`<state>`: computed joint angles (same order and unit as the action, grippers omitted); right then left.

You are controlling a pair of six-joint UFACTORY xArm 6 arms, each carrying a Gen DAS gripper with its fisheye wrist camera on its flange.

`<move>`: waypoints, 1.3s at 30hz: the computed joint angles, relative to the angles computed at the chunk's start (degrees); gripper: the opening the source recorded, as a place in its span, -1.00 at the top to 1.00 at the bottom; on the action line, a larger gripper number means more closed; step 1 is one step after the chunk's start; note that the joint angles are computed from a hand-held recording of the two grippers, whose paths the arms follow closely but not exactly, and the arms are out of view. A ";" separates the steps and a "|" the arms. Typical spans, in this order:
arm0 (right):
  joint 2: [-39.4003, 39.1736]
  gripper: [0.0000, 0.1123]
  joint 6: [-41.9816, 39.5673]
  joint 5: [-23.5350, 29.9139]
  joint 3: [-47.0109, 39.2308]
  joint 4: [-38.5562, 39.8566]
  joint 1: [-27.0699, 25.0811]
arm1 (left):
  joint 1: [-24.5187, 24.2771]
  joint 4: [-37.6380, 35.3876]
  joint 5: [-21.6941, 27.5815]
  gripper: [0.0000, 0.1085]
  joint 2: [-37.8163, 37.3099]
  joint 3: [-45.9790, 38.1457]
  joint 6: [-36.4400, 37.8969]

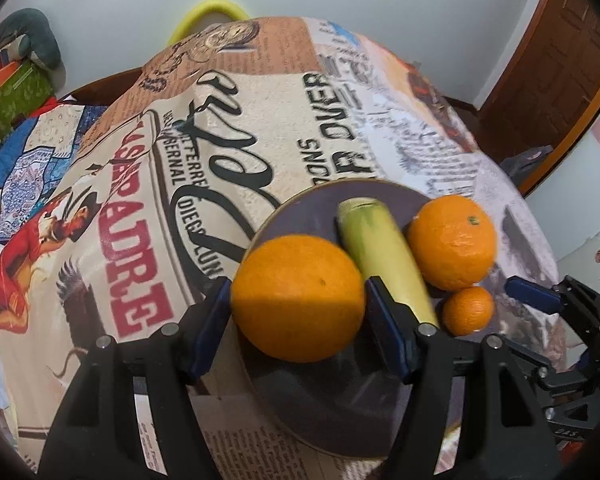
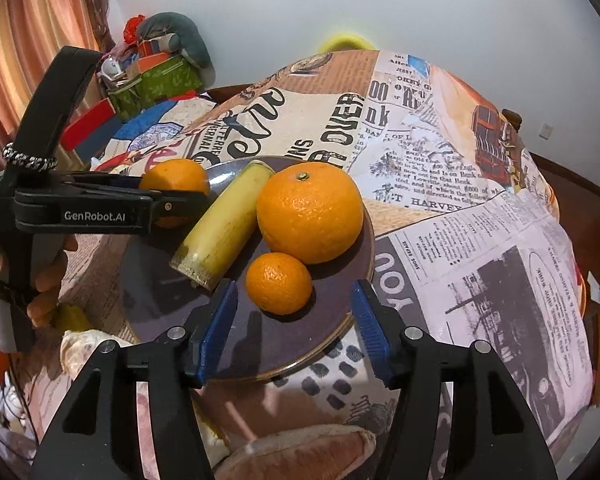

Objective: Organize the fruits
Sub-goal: 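Place the orange on the plate with the left tool while the right tool places the tangerine beside it, then lift a pink pomelo segment with the right tool while the left tool approaches the second corn cob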

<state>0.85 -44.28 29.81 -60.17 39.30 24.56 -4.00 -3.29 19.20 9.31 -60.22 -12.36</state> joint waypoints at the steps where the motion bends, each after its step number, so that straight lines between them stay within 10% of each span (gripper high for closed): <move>1: -0.27 0.01 -0.16 0.17 0.12 0.15 -0.11 | -0.14 1.31 -0.68 -0.23 -0.92 0.67 -1.11; 28: -16.46 0.00 -1.21 2.68 15.30 0.22 2.20 | -1.56 11.81 0.99 -0.29 -27.74 24.70 -12.92; 39: -13.32 0.00 -0.18 -1.60 15.57 -2.86 4.99 | -1.18 12.42 0.89 -0.29 -27.71 27.23 -15.04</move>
